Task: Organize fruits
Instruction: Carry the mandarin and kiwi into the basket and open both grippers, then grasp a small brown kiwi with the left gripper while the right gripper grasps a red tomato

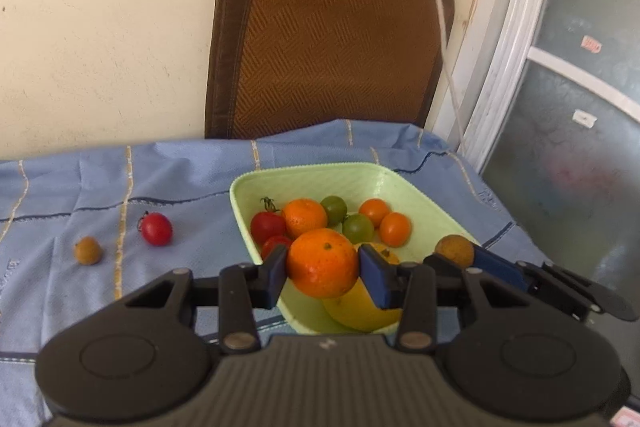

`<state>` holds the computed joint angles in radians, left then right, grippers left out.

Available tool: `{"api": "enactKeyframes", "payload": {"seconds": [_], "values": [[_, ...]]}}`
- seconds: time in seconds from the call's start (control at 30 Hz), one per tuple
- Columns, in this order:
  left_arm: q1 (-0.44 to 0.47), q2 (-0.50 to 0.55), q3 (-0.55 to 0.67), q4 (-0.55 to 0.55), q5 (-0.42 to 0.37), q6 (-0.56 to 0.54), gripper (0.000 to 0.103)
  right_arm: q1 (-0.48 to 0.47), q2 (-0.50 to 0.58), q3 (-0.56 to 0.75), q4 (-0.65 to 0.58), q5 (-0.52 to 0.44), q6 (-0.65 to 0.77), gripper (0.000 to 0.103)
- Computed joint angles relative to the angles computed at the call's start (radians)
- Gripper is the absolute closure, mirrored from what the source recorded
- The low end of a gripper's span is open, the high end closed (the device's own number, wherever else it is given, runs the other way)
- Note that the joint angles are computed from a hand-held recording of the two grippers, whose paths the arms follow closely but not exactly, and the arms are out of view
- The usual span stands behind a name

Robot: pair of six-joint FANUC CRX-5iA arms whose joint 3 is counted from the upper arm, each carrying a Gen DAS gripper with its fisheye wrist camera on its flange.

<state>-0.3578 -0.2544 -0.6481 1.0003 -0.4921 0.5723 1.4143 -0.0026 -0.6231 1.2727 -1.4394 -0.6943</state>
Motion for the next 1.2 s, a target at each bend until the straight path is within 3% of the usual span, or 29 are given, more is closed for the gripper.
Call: {"api": "enactKeyframes", "payload": {"seconds": [0.07, 0.13, 0.3, 0.43, 0.53, 0.63, 0.73, 0.83, 0.9, 1.03, 1.2], "values": [[-0.012, 0.010, -0.004, 0.012, 0.021, -0.002, 0.063, -0.001, 0.002, 0.003, 0.003, 0.000, -0.001, 0.069], [-0.018, 0.007, -0.008, 0.019, 0.034, -0.009, 0.062, 0.002, 0.009, 0.003, 0.011, -0.020, -0.009, 0.054], [0.013, -0.054, -0.062, 0.112, 0.045, -0.099, 0.061, 0.009, 0.005, -0.012, 0.028, -0.047, -0.058, 0.054], [0.131, -0.109, -0.103, 0.136, 0.030, -0.114, 0.061, 0.011, 0.013, -0.012, 0.029, -0.076, -0.098, 0.056], [0.257, -0.120, -0.094, 0.010, 0.024, -0.027, 0.062, 0.011, 0.008, -0.008, 0.053, -0.070, -0.129, 0.060], [0.348, -0.098, -0.076, -0.021, -0.001, -0.010, 0.062, -0.025, -0.009, 0.001, 0.149, 0.059, -0.064, 0.060], [0.360, -0.065, -0.060, 0.012, -0.009, -0.064, 0.062, -0.127, -0.016, 0.067, 0.183, 0.318, 0.113, 0.060], [0.308, -0.021, -0.044, 0.038, 0.025, -0.141, 0.060, -0.248, 0.029, 0.215, 0.012, 0.552, 0.345, 0.060], [0.275, 0.014, -0.026, 0.013, 0.057, -0.149, 0.060, -0.308, 0.098, 0.361, -0.208, 0.613, 0.572, 0.061], [0.245, 0.089, 0.028, -0.095, 0.102, -0.064, 0.060, -0.382, 0.241, 0.652, -0.615, 0.561, 0.974, 0.060], [0.256, 0.158, 0.079, -0.101, 0.054, -0.036, 0.069, -0.417, 0.358, 0.849, -0.812, 0.413, 1.147, 0.060]]}}
